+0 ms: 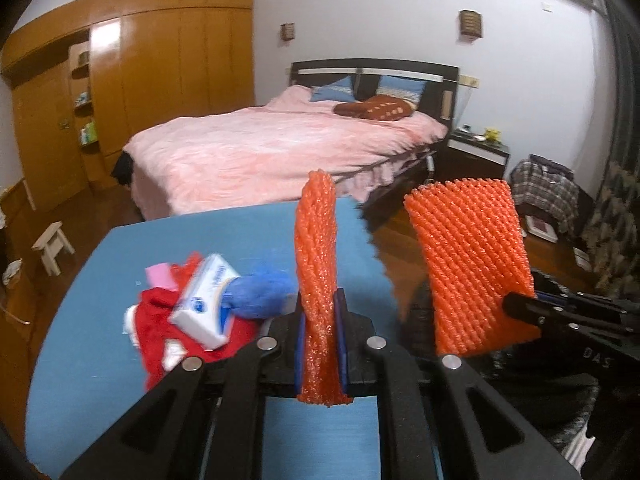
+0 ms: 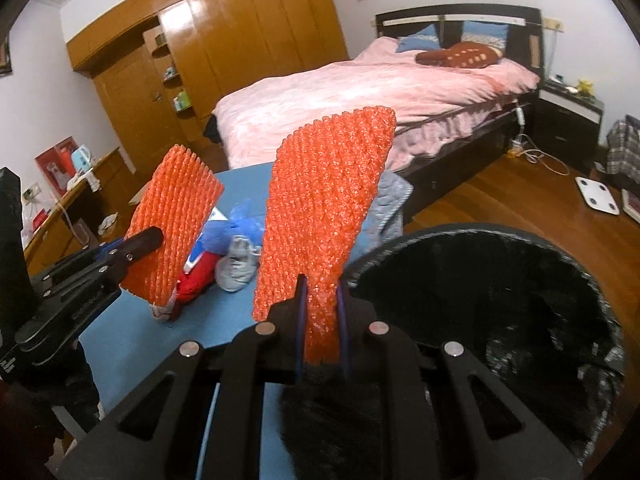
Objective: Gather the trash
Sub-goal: 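Lift the orange mesh sleeves with the right tool toward the trash bin, then open the right tool over the bin to drop the orange sleeves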
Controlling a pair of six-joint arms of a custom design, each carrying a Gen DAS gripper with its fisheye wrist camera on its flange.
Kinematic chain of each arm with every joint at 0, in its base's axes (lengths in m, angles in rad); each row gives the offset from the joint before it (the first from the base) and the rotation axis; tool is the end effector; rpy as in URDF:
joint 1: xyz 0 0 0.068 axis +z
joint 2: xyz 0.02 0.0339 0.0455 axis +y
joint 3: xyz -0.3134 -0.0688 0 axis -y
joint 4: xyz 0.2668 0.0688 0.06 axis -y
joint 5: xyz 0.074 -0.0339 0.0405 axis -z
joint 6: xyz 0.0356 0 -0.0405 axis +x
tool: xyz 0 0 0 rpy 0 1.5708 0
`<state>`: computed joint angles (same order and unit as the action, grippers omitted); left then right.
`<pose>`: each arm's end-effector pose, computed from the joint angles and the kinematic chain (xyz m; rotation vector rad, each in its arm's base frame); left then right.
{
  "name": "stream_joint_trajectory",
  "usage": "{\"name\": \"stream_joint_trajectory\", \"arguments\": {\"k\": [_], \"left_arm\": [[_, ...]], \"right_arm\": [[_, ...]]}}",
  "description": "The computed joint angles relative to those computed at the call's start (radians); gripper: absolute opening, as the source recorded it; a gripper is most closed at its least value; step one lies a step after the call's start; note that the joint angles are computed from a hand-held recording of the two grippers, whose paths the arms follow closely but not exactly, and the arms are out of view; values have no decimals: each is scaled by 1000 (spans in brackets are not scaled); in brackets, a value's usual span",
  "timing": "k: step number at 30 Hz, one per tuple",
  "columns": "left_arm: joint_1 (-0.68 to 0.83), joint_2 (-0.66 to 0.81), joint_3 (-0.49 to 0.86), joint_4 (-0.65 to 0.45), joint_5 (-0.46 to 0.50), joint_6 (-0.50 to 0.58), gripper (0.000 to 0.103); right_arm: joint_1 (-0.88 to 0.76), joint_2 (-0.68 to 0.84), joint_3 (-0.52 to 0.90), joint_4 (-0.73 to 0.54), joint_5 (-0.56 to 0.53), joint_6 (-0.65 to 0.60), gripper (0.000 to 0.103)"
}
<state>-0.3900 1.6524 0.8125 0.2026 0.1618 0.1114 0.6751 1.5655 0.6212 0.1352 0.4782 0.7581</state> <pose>0.3271 -0.1407 0.2023 0.6377 2.1249 -0.3331 0.2415 0.1724 0.1695 0.3147 2.2530 0.1793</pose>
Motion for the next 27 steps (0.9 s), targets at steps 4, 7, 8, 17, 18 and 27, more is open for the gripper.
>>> {"name": "stream_joint_trajectory", "arguments": {"k": [4,7,8,17,18,27], "left_arm": [[-74,3,-1,0,2,-9,12],[-123,15,9,-3,5,-17,12],[-139,19,13,-7,9,-21,12],[-280,93,69,-6,20,-65,12],[-292,102,78,-10,23,-68,12],[-336,133,101,-6,40,-76,54]], "right_arm": [[-1,-76,-68,-43,39,49,13],[-7,-132,-119,-79,65,85,13],[-11,-151,-135,-93,72,97,13],[-33,-272,-263,-179,125,194,15],[-35,-280,-276,-185,128,206,16],[-39,-340,-342,-244,172,292,49]]}}
